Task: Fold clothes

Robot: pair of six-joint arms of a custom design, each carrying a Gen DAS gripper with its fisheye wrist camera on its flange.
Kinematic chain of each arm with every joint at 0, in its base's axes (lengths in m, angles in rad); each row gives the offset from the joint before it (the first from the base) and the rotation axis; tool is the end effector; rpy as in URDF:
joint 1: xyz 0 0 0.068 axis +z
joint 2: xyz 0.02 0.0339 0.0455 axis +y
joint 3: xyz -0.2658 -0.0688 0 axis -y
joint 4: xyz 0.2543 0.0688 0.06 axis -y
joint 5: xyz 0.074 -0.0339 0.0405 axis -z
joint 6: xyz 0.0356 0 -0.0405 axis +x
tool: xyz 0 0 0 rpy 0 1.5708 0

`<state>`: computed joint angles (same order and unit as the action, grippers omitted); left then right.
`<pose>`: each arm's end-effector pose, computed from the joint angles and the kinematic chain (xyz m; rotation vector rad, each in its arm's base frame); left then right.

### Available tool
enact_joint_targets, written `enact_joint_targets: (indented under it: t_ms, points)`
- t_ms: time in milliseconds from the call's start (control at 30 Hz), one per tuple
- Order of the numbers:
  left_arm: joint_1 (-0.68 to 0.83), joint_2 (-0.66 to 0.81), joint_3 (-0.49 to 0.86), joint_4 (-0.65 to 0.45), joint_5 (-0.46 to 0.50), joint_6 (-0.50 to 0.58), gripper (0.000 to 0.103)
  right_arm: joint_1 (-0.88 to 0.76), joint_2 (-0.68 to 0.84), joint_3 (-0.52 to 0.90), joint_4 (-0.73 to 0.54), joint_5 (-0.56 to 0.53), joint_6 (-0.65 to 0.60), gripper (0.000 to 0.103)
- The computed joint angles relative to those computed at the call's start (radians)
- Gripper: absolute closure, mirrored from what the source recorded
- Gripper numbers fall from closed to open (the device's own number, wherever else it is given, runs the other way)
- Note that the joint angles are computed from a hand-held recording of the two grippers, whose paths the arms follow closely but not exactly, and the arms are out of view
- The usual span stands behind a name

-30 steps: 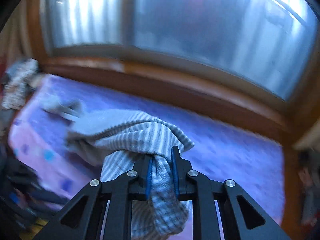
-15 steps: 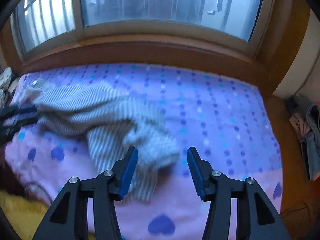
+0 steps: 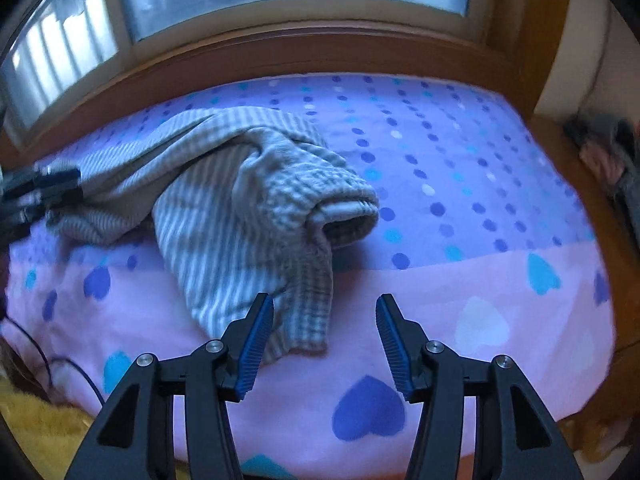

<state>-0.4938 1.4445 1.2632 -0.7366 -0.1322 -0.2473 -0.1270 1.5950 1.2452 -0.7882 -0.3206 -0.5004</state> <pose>0.2786 -0.1446 0.3035 0.2500 2.4710 -0.1512 0.3299 -0.0308 0.2506 -0.5790 2.5625 0.2257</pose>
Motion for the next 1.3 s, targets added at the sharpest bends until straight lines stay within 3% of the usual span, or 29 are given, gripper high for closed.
enact_joint_targets:
  t_ms: [100,233,300,333,367,433,467,733,833,933,1067,1200,1300]
  points:
    - [0.009,0.035,0.002,0.006,-0.004,-0.009,0.06,0.011,0.049,0.034,-0.024,-0.038,0.022,0.05]
    - [0.034,0.041,-0.027,0.031,0.028,-0.061,0.06,0.036,0.043,-0.019,0.023,-0.004,0.045,0.05]
    - [0.038,0.033,-0.043,0.043,0.035,-0.076,0.069,0.032,0.037,-0.04,0.052,-0.012,0.075,0.052]
    - [0.036,0.029,-0.046,0.044,0.037,-0.076,0.088,0.03,0.038,-0.036,0.049,-0.018,0.082,0.059]
    - [0.034,0.021,-0.049,0.042,0.039,-0.082,0.095,0.026,0.035,-0.035,0.045,-0.027,0.087,0.074]
    - [0.028,0.007,-0.052,0.037,0.041,-0.095,0.099,0.01,0.024,-0.034,0.043,-0.047,0.103,0.083]
    - [0.032,-0.016,-0.053,0.034,0.045,-0.113,0.099,-0.008,0.02,-0.023,0.028,-0.077,0.11,0.091]
    - [0.051,-0.216,0.052,-0.089,-0.062,-0.215,0.099,-0.225,-0.011,0.174,-0.143,-0.385,0.161,0.094]
    - [0.039,-0.256,0.146,-0.173,-0.129,-0.237,0.099,-0.314,0.004,0.309,-0.189,-0.5,0.212,0.103]
    - [0.041,-0.261,0.255,-0.238,-0.17,-0.254,0.099,-0.385,0.028,0.426,-0.156,-0.567,0.273,0.102]
    - [0.029,-0.25,0.315,-0.304,-0.252,-0.292,0.099,-0.385,0.104,0.591,-0.238,-0.528,0.141,0.102]
    - [0.034,-0.279,0.255,-0.303,-0.262,-0.375,0.099,-0.242,0.219,0.604,-0.345,-0.358,0.006,0.1]
    - [0.022,-0.312,0.208,-0.322,-0.289,-0.443,0.099,-0.157,0.306,0.572,-0.363,-0.277,0.028,0.08]
